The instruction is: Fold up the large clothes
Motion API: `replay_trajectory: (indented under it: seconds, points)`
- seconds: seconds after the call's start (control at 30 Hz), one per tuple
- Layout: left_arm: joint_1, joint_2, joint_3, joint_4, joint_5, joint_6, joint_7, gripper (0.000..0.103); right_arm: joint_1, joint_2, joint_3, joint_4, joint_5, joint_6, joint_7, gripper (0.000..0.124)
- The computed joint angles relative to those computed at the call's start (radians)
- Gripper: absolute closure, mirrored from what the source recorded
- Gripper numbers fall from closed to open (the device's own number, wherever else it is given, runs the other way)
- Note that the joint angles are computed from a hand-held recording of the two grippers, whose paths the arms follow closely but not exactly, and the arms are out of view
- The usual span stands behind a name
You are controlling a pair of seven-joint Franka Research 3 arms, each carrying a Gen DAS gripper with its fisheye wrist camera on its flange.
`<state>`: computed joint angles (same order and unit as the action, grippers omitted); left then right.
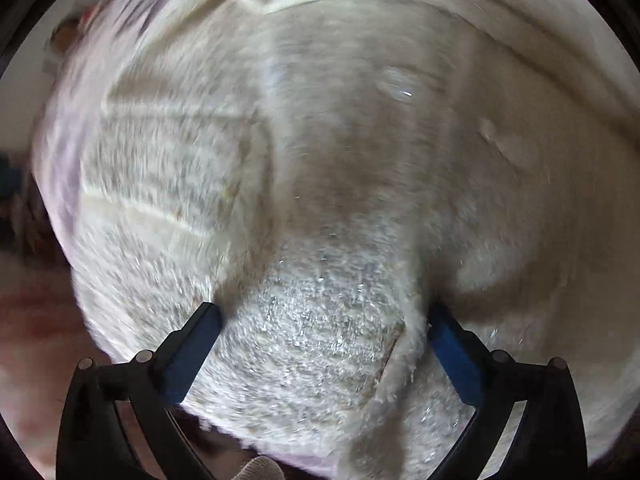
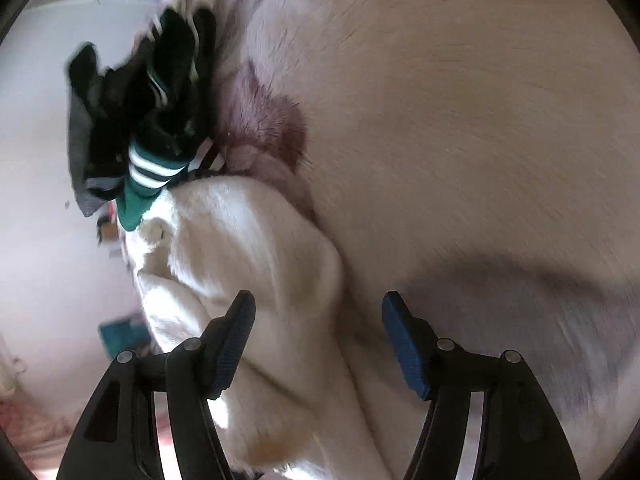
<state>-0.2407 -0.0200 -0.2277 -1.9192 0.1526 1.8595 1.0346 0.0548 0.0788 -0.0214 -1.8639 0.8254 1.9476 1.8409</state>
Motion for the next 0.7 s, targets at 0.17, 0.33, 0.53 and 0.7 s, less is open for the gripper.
replay_trajectory:
  seconds: [0.17,0.33,0.53,0.7]
  points:
    - [-0.006,-0.01,-0.006,-0.03,0.003,0.069,-0.056,0.0,0.034,0.091,0.02,0.128,-0.143,-0.039,0.047,0.116]
    - [-0.011,-0.035,-0.007,-0.036,-0.01,0.021,-0.079,0.0,0.048,0.16,0.016,0.223,-0.275,0.006,0.132,0.117]
    - [0.011,0.023,0.012,0.108,-0.042,-0.143,-0.07,0.0,-0.016,0.137,0.027,0.225,-0.129,-0.128,0.054,0.099]
    - [-0.012,0.04,-0.015,0.248,-0.091,-0.188,-0.084,0.0,-0.033,-0.091,-0.014,0.045,-0.15,-0.197,0.003,0.062]
